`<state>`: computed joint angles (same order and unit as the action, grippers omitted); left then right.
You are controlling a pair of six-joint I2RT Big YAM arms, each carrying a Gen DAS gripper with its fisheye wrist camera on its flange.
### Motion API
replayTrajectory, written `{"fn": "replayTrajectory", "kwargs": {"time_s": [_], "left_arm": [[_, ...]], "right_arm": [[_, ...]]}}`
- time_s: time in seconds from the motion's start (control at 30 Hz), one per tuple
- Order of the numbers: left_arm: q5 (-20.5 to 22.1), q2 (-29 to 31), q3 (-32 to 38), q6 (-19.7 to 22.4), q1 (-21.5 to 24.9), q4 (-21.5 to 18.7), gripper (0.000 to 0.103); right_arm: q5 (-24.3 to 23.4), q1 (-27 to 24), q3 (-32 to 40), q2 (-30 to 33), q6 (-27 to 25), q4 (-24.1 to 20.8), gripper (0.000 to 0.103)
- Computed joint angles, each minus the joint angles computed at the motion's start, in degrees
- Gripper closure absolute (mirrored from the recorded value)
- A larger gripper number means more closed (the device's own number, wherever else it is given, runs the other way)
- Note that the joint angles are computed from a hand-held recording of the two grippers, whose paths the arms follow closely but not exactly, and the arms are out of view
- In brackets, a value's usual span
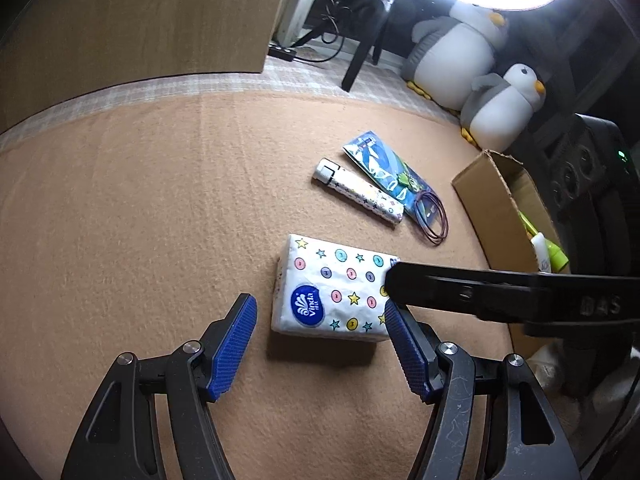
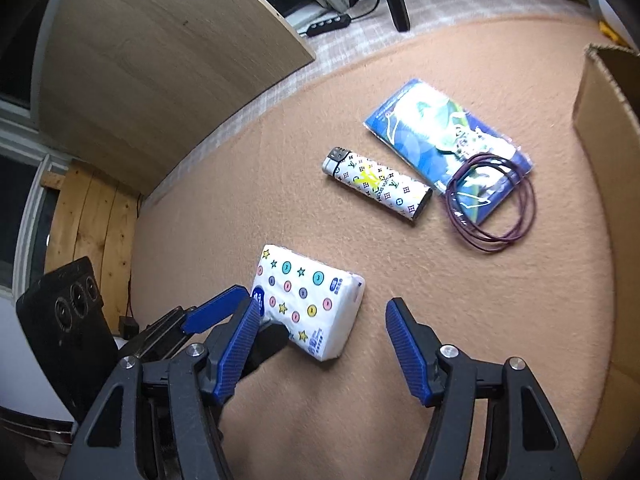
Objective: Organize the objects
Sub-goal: 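Close the right tool on the tissue pack and lift it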
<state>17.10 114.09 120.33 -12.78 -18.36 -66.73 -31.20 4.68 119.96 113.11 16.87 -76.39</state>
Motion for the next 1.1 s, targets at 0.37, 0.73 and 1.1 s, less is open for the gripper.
{"fn": "replayTrajectory", "kwargs": {"time_s": [0.37,0.73,1.1], "left_arm": [[-1.46,-0.36,-1.09,2.74,-1.14,0.33,0.044],[-2.24,-7.25,-11.69,-0.54,-4.74,6.20,0.049],[-6.94,-13.37,-17.40,-3.53,-9.53,8.62,0.054]], "right_arm": [[-0.61,0.67,2.48,2.33,-1.57,-2.24,0.064],[1.85,-0.35,-4.57,-2.46,-5.44,-0.91,0.064],[0.85,-2.57,-17.24,-12.72,-7.03,3.40,0.064]]}}
